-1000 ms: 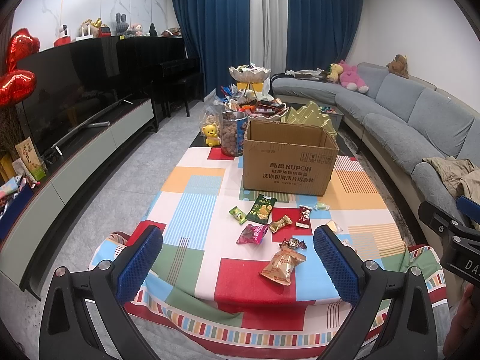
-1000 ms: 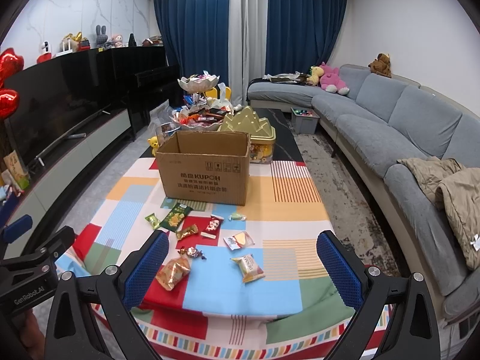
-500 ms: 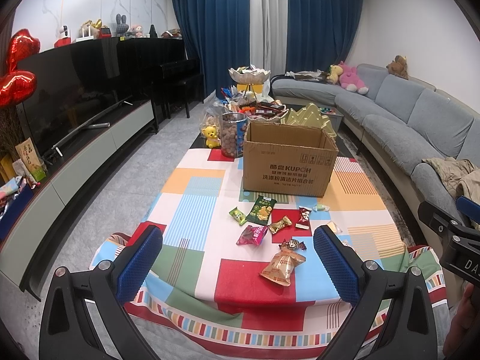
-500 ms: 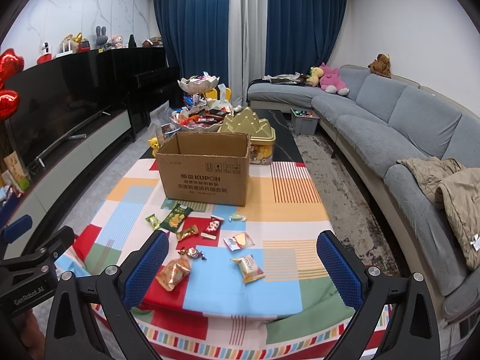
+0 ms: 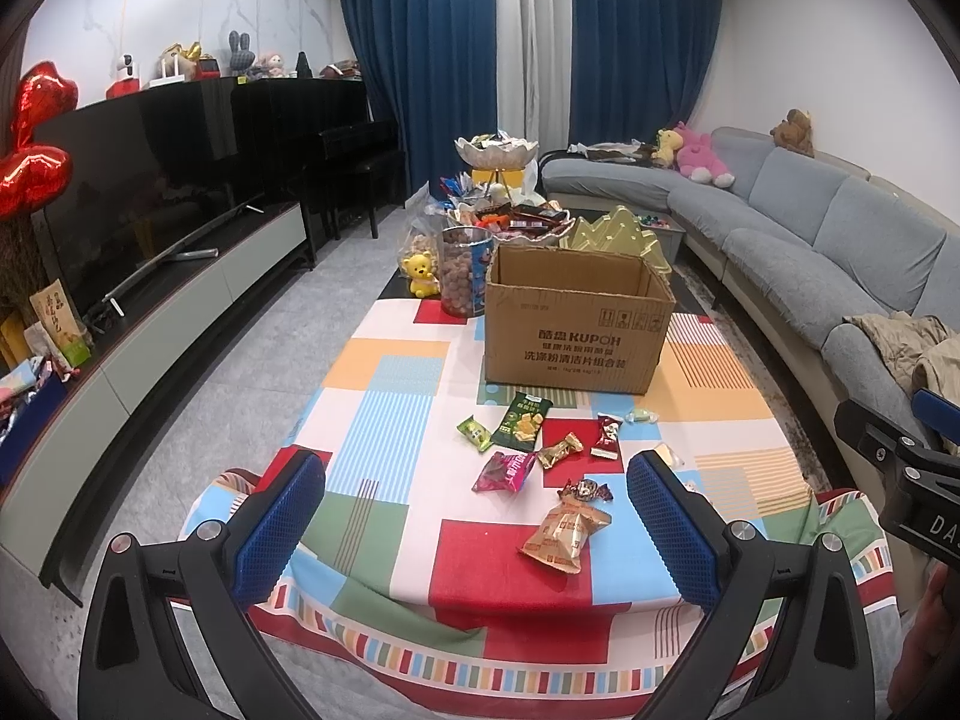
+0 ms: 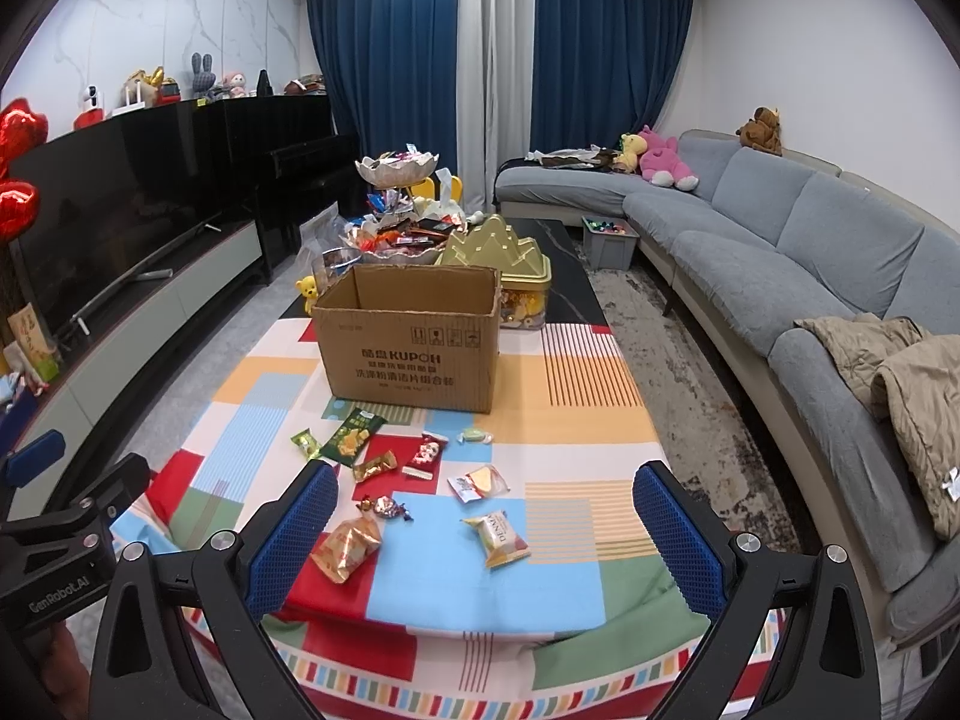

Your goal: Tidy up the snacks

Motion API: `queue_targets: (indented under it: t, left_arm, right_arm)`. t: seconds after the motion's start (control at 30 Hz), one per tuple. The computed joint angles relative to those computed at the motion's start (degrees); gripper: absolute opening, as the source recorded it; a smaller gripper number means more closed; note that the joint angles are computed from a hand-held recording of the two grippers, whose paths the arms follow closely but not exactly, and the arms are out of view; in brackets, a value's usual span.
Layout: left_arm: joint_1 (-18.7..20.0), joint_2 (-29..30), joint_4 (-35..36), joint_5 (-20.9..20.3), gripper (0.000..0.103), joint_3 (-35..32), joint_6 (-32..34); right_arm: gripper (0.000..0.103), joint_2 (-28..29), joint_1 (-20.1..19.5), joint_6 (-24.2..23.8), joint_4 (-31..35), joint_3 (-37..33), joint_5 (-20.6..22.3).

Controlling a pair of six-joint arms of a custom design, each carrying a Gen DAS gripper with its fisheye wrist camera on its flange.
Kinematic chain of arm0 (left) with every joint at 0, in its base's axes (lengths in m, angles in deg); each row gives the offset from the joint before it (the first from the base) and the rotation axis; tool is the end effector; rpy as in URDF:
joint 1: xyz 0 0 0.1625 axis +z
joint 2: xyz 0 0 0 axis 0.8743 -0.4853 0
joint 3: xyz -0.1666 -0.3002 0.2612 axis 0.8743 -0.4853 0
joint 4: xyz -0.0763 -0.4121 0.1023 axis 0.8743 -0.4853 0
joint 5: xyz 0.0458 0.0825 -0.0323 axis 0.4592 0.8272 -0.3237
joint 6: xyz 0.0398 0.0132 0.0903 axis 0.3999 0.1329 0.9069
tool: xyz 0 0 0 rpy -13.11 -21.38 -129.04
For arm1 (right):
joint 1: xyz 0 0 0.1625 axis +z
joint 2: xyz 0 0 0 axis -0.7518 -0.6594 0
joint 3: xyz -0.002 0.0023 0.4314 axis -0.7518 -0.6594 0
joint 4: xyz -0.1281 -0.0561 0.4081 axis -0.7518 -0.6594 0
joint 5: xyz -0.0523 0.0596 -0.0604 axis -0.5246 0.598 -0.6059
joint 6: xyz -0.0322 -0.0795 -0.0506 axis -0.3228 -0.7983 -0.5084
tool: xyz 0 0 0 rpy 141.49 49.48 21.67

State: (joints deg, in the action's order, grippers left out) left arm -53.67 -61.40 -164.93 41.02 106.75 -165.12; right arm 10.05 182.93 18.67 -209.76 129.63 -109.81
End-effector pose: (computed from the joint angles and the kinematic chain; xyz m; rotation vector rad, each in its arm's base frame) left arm -0.2961 -0.2571 0.2722 0.4013 2.1225 -1.0684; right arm 0.3277 -0.2690 0.2597 0.4399 -2.1511 1.0715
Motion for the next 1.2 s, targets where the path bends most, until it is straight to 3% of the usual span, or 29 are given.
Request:
queue_targets:
  t: [0.23,0.47,0.93,1.2]
  left_arm:
    - [-0.1,0.7,-0.6,1.4,0.103,0.0,1.6]
    - [1.4,1.7,-7.3,2.5,0.103,1.7,8.2]
    - [6.4,5.7,-29.6,1.8,0.103,6.5,26.2]
    - [10.1,10.0,-46.5,1.1,0.103,9.8,38.8]
  right_arm:
    - [0.1,0.2,0.0,-0.3,-0.5,0.0,0.1]
    - [0.1,0.0,-0.5,-1.0,-0.7,-0.3,0.8]
    - [0.1,5.6,-6.3,-14.4,-16.6,1.4,3.9]
    - [0.1,9.0,-10.4,-20.2,-23.5,2.2,6.5]
